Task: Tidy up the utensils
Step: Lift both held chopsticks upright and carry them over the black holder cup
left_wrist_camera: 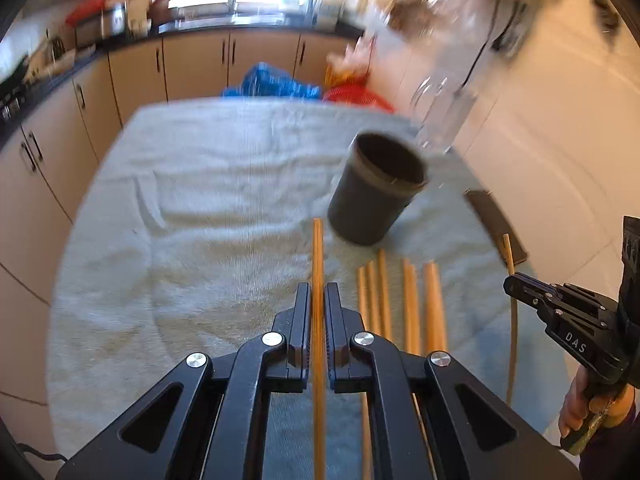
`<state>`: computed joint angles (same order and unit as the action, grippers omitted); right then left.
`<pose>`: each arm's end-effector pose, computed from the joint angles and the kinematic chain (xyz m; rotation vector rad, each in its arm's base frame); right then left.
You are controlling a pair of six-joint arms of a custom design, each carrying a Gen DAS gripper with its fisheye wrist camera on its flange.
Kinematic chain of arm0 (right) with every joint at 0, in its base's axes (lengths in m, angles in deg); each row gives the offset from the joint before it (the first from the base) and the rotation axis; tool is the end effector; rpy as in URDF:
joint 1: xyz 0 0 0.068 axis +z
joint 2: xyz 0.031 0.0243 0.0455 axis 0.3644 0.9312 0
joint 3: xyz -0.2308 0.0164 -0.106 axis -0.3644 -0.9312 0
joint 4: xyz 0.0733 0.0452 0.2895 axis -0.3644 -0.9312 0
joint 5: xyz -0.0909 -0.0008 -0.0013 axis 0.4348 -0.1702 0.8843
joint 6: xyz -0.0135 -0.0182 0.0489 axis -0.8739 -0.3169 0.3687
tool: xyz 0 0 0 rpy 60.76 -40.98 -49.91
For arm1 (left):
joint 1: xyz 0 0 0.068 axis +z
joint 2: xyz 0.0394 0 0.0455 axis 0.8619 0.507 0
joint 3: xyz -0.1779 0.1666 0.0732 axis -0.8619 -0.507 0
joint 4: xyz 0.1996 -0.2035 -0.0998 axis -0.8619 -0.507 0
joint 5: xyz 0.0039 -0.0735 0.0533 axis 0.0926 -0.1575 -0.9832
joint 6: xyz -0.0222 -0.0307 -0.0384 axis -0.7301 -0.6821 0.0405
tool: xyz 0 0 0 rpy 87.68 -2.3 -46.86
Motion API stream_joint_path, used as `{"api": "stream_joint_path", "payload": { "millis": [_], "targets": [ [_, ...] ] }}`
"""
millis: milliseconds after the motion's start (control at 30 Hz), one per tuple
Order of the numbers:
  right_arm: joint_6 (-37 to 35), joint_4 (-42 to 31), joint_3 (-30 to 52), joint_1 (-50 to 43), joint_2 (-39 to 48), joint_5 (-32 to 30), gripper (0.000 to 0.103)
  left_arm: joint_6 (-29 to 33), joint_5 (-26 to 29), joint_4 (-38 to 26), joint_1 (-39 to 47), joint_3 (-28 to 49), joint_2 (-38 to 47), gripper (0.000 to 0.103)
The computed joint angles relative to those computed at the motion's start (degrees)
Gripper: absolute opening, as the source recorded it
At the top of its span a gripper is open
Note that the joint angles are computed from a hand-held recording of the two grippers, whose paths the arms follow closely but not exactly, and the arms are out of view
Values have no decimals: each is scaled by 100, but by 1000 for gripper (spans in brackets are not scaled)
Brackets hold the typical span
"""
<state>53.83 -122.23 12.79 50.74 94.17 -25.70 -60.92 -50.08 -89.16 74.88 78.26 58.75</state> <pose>0.2583 0.1368 0.2487 0.0330 2.4485 0.1722 0.3027 0.0663 0.2589 0.2882 2.4556 -0.3522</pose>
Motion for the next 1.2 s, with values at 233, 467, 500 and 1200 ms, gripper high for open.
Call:
{"api": "stream_joint_path", "payload": {
  "millis": [233, 467, 500, 1200],
  "targets": [
    [236, -121, -332, 793, -1289, 761, 7, 420, 674, -273, 524, -555, -1594, 6],
    [270, -284, -330, 1316, -1864, 1303, 7, 749, 1340, -639, 1067, -675, -2566, 6],
    [280, -324, -326, 1373, -1933, 1356, 7, 761, 1411, -698, 1111, -623, -2587, 6],
    [-497, 906, 1240, 97, -704, 330, 7, -988, 670, 549, -358, 1541, -742, 6]
  ]
}}
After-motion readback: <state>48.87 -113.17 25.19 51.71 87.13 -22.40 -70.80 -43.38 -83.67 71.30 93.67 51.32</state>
